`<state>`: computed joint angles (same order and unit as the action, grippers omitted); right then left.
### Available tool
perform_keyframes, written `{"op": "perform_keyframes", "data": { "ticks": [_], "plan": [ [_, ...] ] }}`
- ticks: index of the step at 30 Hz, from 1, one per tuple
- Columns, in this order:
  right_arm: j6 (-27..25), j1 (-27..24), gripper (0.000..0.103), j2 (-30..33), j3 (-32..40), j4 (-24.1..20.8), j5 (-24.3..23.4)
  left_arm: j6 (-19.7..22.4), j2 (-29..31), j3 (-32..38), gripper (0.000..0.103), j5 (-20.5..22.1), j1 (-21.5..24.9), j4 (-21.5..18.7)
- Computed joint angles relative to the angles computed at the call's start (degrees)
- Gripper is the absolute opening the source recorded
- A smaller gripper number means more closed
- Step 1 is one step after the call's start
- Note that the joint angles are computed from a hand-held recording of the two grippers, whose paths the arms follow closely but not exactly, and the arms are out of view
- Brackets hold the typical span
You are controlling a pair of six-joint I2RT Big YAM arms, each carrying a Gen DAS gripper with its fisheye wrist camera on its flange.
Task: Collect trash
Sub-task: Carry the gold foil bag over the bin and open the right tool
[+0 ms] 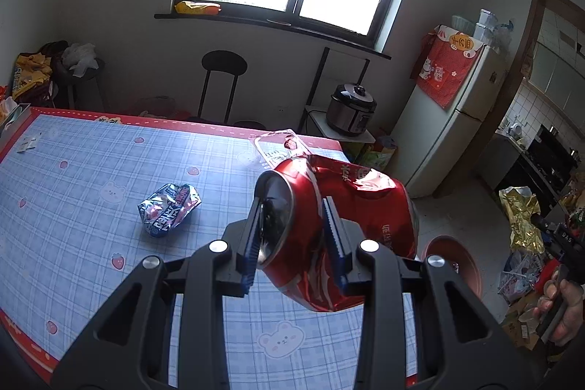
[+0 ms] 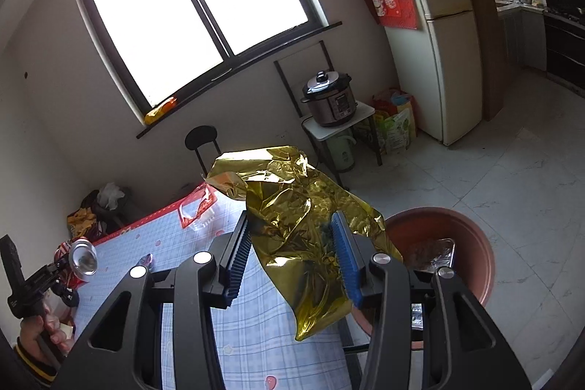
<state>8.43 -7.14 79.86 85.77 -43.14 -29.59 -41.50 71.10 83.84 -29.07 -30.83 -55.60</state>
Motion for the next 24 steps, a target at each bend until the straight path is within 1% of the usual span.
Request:
{"op": "perform_keyframes", "data": {
  "ticks": [4,9,15,19,22,23,24],
  "plan": [
    [0.6,-3.7,0.044,1.6,2.1,0.7,-1.1,-1.1,1.4,2.5,0.035,-2.0,-2.5,-1.2],
    [0.4,-6.7,0.044,4.6,5.7,0.9,-2.3,-2.2,3.4,5.3,0.035,-4.3,-5.2,-2.4],
    [0.3,-7.7,0.044,8.2,9.8,-0.2,-3.7,-4.1,5.6,8.1,0.035,-6.7,-7.5,-4.0],
    [-0.4,-7.7,0.045,9.9,12.2,-1.0,-4.8,-4.5,6.0,8.7,0.035,-7.4,-7.9,-4.3],
    [0.1,-7.4,0.049,10.7,13.6,-1.1,-5.5,-4.6,6.3,9.4,0.035,-8.0,-8.4,-4.8],
    [0.4,-7.4,0.053,10.8,13.7,-0.7,-5.9,-4.5,6.8,10.1,0.035,-8.1,-8.5,-5.0],
    [0.8,-7.4,0.060,10.8,13.9,-0.3,-6.0,-4.3,6.9,10.3,0.035,-8.1,-8.5,-5.1]
  ]
}}
